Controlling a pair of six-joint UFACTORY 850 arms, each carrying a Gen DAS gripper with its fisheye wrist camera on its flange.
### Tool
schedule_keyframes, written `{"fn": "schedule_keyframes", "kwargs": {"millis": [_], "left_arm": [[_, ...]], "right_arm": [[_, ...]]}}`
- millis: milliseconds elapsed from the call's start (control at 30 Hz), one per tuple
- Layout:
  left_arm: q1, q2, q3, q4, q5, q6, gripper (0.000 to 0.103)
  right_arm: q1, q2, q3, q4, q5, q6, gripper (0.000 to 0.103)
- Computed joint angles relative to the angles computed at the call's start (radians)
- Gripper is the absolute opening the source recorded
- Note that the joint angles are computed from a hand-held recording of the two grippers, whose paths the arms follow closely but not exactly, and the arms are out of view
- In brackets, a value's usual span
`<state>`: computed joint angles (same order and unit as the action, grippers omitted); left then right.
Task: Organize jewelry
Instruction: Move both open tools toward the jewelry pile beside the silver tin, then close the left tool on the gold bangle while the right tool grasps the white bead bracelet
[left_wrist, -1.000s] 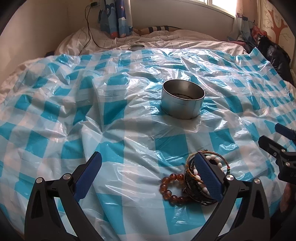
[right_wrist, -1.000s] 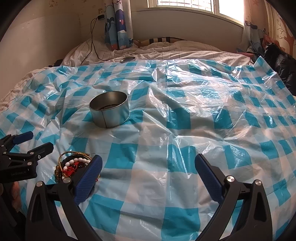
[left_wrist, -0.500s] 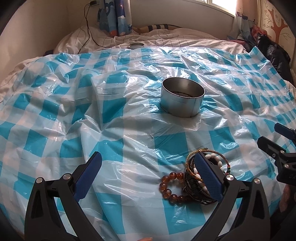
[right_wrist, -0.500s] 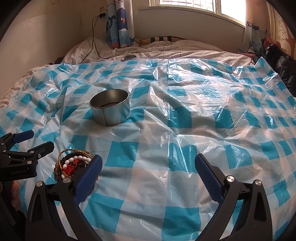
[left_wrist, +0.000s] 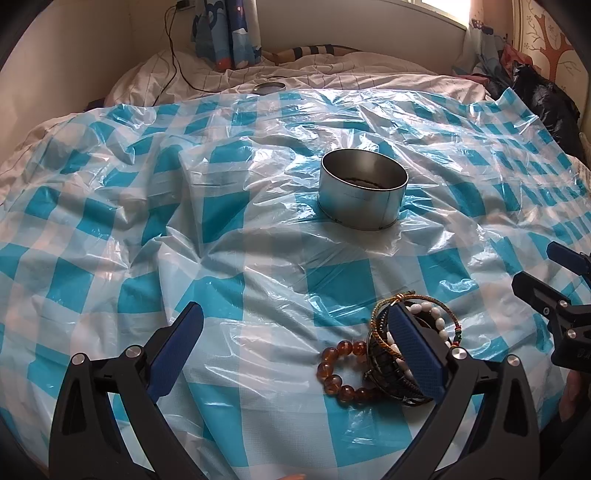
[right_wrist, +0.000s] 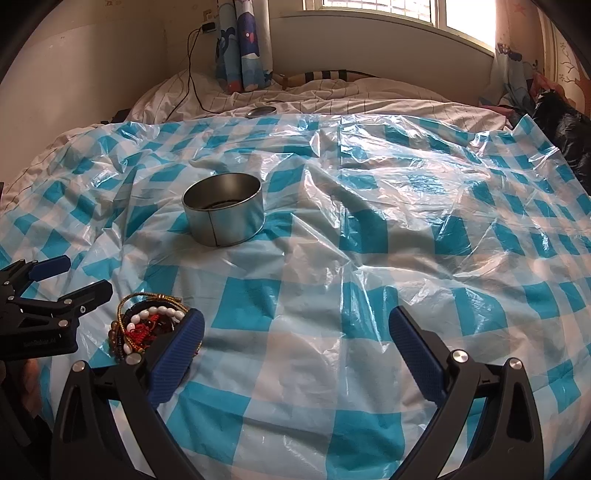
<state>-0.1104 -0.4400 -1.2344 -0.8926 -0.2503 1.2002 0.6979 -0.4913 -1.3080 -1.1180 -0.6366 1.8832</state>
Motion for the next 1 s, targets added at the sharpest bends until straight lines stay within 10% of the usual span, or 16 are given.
{"fn": "schedule_keyframes", "kwargs": {"millis": [767,1000], "left_arm": [[0.084,-0.107,-0.113,-0.097,-0.126,-0.020,0.097],[0.118,-0.160,-0.183,-0.150,-0.436,0.036,0.097]], "right_arm": [[0.000,-0.030,-0.029,-0.049,0.173,-0.092,0.095],[-0.011,-0.076,-0.079,0.054,0.196,-0.210,0.095]]}}
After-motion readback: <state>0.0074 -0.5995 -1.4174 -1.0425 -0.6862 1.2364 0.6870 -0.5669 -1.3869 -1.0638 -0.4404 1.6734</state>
